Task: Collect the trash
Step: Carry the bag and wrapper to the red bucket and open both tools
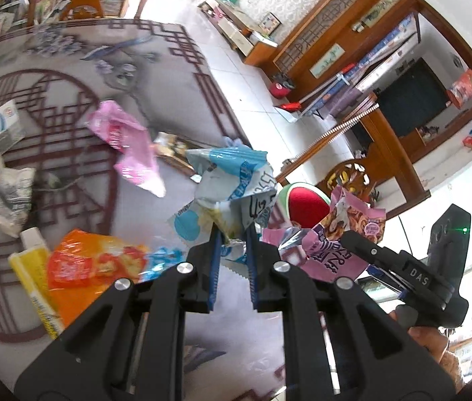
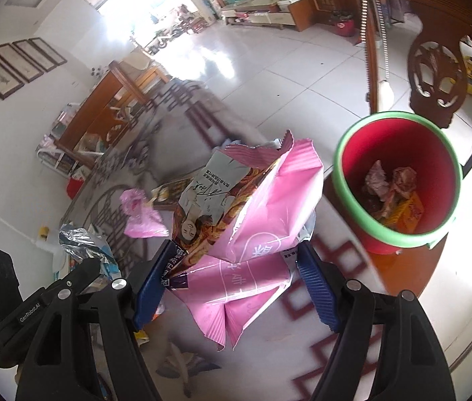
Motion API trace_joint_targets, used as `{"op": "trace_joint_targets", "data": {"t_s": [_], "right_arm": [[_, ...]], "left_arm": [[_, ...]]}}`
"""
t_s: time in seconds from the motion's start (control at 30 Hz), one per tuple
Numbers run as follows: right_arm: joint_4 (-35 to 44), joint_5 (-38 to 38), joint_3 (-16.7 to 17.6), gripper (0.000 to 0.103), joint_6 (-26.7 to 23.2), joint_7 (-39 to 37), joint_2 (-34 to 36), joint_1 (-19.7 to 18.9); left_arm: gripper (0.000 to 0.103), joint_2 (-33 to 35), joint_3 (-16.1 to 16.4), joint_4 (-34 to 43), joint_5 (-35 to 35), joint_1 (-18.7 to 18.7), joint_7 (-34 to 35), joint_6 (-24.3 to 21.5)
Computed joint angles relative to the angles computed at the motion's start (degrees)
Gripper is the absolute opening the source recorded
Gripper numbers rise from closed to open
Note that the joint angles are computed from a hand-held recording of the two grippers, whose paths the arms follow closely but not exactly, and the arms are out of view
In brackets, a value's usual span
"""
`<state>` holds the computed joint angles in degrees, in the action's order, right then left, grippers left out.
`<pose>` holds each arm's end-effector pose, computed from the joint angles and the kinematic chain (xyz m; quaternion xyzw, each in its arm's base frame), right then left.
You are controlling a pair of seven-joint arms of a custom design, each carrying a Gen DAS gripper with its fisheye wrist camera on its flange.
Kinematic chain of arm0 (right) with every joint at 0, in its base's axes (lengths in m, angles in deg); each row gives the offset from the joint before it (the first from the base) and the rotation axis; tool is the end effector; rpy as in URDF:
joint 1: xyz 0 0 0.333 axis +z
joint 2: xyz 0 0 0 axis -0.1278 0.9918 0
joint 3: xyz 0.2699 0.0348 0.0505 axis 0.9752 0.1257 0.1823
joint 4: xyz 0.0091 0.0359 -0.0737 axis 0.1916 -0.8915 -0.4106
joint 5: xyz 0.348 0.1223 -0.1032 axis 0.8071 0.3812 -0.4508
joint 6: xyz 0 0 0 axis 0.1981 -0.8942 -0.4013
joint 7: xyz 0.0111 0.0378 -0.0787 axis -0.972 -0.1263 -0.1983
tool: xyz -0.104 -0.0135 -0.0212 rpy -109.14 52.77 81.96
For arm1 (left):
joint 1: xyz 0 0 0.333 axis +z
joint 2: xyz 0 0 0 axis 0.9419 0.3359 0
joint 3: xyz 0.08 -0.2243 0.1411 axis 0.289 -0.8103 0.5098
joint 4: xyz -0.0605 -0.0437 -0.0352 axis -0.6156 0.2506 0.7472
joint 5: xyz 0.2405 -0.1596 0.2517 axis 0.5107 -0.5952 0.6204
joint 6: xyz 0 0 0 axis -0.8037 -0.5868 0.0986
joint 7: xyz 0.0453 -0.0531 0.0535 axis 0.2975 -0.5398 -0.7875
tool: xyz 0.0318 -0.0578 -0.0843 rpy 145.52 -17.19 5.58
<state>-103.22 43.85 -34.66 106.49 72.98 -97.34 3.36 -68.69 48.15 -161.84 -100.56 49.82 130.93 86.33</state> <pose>0.4624 -0.0065 0.3920 -0.6450 0.6942 -0.0016 0.3196 0.4378 -0.2270 0.3893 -0.7259 0.5848 -0.3609 0.0287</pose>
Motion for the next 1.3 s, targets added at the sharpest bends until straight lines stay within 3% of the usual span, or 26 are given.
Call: {"op": "trace_joint_targets", "data": {"t_s": [0.37, 0.53, 0.83, 0.9, 0.93, 0.97, 1.1, 1.3], "right_arm": [[3.5, -0.2, -3.1, 0.072, -0.8, -1.2, 4.1, -6.8], [7.3, -0.3, -3.5, 0.072, -1.0, -1.7, 7.9, -10.8], [14.8, -1.6, -2.0, 0.075, -3.0, -3.7, 15.4, -17.4], [16.4, -1.9, -1.3, 0.076, -3.0, -3.7, 17.0, -18.5], [17.1, -2.6, -0.9, 0.077, -3.2, -3.4, 17.7, -18.9], [17.9, -3.1, -0.5, 0.078, -3.2, -3.2, 18.6, -19.4], [18.4, -2.3, 0.5, 0.082, -1.9, -3.0, 19.4, -20.8], [17.8, -2.4, 1.0, 0.082, -1.8, -1.1, 19.3, -22.1]], "left_arm": [[0.014, 16.6, -3.6, 18.3, 8.2, 1.1, -1.1, -4.7], [0.014, 25.3, -6.7, 29.4, 6.0, 2.4, 2.4, -8.4], [0.015, 42.8, -3.8, 54.2, 16.8, -3.7, -2.9, -17.1], [0.03, 46.3, -3.8, 59.5, 18.4, -4.4, -3.4, -19.4], [0.055, 47.3, -3.7, 61.1, 19.0, -4.8, -3.9, -20.0], [0.071, 48.4, -2.8, 63.0, 20.0, -5.7, -5.3, -20.5], [0.072, 49.3, -3.0, 63.9, 21.0, -5.8, -6.5, -19.6], [0.072, 44.9, -2.6, 56.9, 21.2, -5.2, -8.7, -17.1]]}}
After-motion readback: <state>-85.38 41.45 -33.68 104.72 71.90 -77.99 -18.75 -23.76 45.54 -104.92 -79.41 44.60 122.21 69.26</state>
